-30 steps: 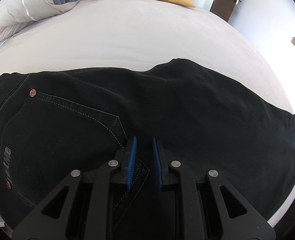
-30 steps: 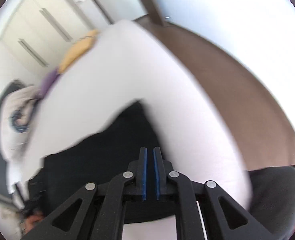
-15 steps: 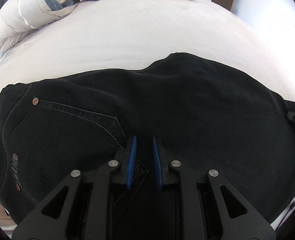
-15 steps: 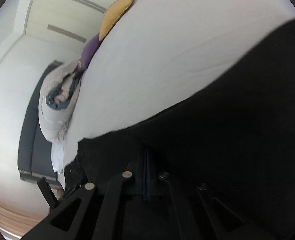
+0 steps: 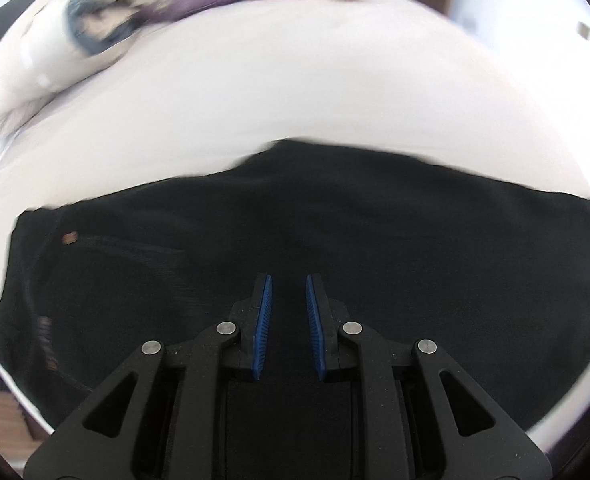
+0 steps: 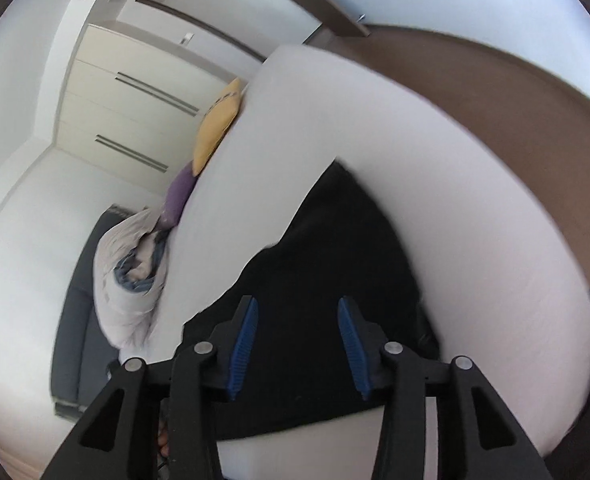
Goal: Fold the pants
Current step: 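Open the right tool to release the hem while the left tool holds the waistband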
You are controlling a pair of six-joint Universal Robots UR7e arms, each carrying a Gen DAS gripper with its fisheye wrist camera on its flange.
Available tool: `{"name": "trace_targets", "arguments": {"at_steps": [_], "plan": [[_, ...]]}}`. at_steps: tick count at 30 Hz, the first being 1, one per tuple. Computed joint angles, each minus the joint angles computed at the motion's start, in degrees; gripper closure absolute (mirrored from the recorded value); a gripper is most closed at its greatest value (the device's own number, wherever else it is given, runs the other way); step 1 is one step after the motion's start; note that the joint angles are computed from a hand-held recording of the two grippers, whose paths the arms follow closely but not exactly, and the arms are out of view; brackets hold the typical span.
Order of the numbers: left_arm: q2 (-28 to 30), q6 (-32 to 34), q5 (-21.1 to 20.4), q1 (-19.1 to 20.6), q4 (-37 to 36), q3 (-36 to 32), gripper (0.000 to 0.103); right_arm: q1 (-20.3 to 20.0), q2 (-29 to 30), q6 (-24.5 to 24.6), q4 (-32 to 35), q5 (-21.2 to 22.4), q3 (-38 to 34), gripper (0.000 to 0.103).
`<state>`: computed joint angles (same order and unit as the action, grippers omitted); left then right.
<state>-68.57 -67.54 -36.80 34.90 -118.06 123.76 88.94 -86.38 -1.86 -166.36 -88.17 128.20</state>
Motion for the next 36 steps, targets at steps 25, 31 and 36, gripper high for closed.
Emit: {"name": "trace_targets", "arguments": {"at_steps": [25,31,36], "plan": [[18.3,19.1,-9.7,-3.5,-32.8,-7.1,0.086,-6.0,-5.4,8.5,-1.8,-1.1,6.3,0.037],[21.9,17.6,-14.3,-2.3,-36.0,-8.3,0.086,-10.2,-6.5,9.9,-1.6,5.3,6.0,0.037],[21.8,17.2,-15.5,-1.1,-37.6,-6.3,0.086,-10.7,-5.2,11.6,-4.5,7.5,6.3,0.038]]}}
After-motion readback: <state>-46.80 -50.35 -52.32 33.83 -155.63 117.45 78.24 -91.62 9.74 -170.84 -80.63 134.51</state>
